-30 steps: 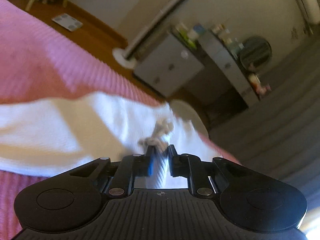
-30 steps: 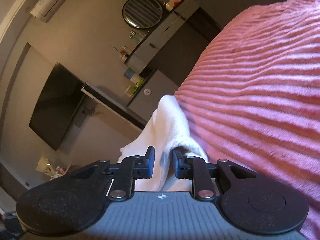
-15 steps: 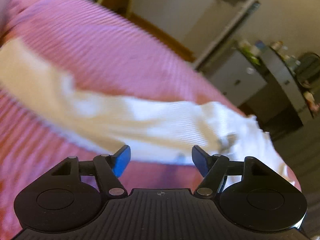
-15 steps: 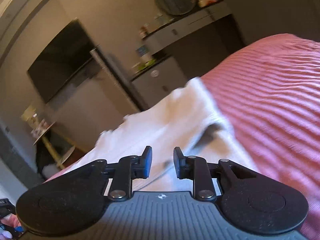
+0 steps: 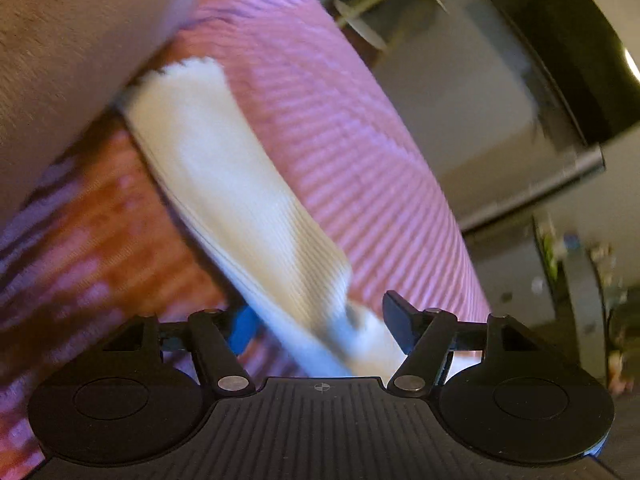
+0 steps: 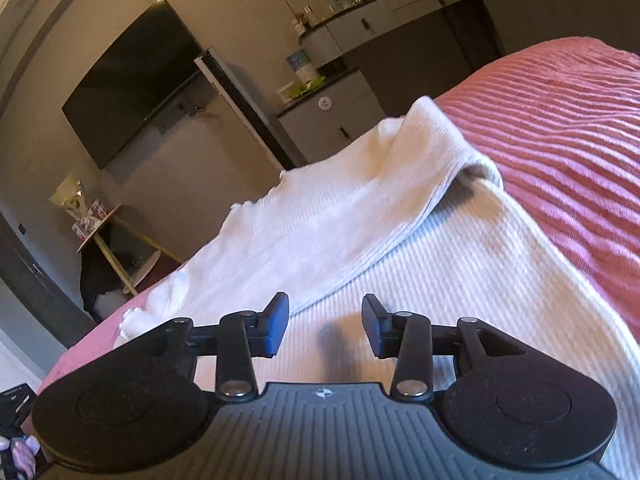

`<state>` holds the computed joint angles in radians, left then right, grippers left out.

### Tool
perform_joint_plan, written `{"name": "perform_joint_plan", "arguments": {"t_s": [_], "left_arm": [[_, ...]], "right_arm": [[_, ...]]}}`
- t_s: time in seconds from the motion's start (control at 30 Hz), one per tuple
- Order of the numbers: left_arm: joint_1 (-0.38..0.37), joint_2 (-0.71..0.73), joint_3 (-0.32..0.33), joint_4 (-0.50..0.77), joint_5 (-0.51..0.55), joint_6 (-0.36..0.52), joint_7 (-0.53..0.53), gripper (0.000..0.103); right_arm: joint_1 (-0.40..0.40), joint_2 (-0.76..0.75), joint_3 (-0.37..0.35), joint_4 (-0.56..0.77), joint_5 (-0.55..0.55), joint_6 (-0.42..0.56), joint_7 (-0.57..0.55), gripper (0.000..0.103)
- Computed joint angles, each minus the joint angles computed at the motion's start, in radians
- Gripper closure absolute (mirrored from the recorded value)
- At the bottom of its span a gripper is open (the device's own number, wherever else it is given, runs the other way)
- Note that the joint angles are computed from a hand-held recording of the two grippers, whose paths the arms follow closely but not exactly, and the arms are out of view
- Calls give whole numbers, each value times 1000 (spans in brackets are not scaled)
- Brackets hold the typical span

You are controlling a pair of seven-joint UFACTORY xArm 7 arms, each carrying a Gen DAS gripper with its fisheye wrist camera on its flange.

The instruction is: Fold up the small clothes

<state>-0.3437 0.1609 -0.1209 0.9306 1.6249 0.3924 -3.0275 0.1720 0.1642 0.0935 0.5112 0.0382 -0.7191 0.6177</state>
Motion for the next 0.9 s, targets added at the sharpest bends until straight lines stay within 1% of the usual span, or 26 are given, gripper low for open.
{"name": "perform_joint_plan", "arguments": {"t_s": [0.07, 0.1, 0.13, 0.17, 0.2, 0.23, 0.27, 0.3, 0.33, 0.4, 0.43, 0.5, 0.53, 0.57, 0.67, 0.73, 0.8, 0.83, 0.87, 0.9], "left_arm": [[5, -3, 4, -3, -53, 3, 78, 40], [6, -7, 5, -5, -95, 6, 146, 46], [4, -15, 4, -10, -144, 19, 216, 48], [0, -14, 5, -5, -175, 33, 266, 51], [-3, -23, 7, -11, -196, 43, 308, 55], [-6, -29, 9, -13, -212, 53, 340, 56], [-9, -35, 10, -17, -208, 59, 348, 59], [-9, -33, 13, -13, -202, 58, 359, 63], [-10, -35, 12, -13, -213, 63, 383, 65], [-14, -29, 11, -6, -228, 69, 429, 69], [-19, -34, 8, -10, -235, 76, 455, 71], [-27, -29, 4, 0, -251, 92, 512, 74], [-34, -33, 2, -2, -255, 102, 526, 75], [-36, -33, 3, -1, -252, 103, 532, 76], [-35, -42, 6, -2, -252, 100, 547, 77], [-34, -53, 5, -7, -256, 104, 565, 77], [-34, -65, 1, -8, -254, 115, 581, 79], [-35, -73, -2, -8, -250, 124, 588, 79], [-37, -81, -7, -7, -253, 137, 601, 79], [-40, -89, -13, -3, -252, 152, 617, 80]], "right_arm": [[4, 4, 4, 2, -5, 6, -4, 63], [2, 7, 5, 6, -20, 13, 0, 63], [1, 14, 7, 18, -29, 21, 1, 63], [-10, 19, 10, 21, -59, 16, 26, 63], [-31, 27, 15, 27, -106, 5, 76, 63], [-55, 34, 17, 37, -159, 0, 121, 63], [-73, 43, 19, 48, -200, -4, 161, 63], [-81, 53, 21, 64, -213, -4, 192, 62], [-94, 68, 24, 81, -238, -9, 228, 59], [-107, 89, 28, 126, -277, 31, 269, 51], [-100, 96, 28, 147, -275, 55, 261, 51], [-65, 114, 27, 192, -232, 102, 217, 50], [-68, 126, 36, 214, -242, 119, 219, 49], [-55, 135, 37, 235, -230, 141, 203, 49], [69, 147, -17, 293, -85, 226, 12, 51], [54, 155, 6, 316, -95, 243, -22, 63], [2, 155, 50, 315, -145, 236, 3, 69], [-23, 151, 66, 309, -174, 228, 19, 69], [-24, 141, 66, 300, -178, 236, 17, 69], [8, 121, 45, 288, -143, 265, -18, 68]]}}
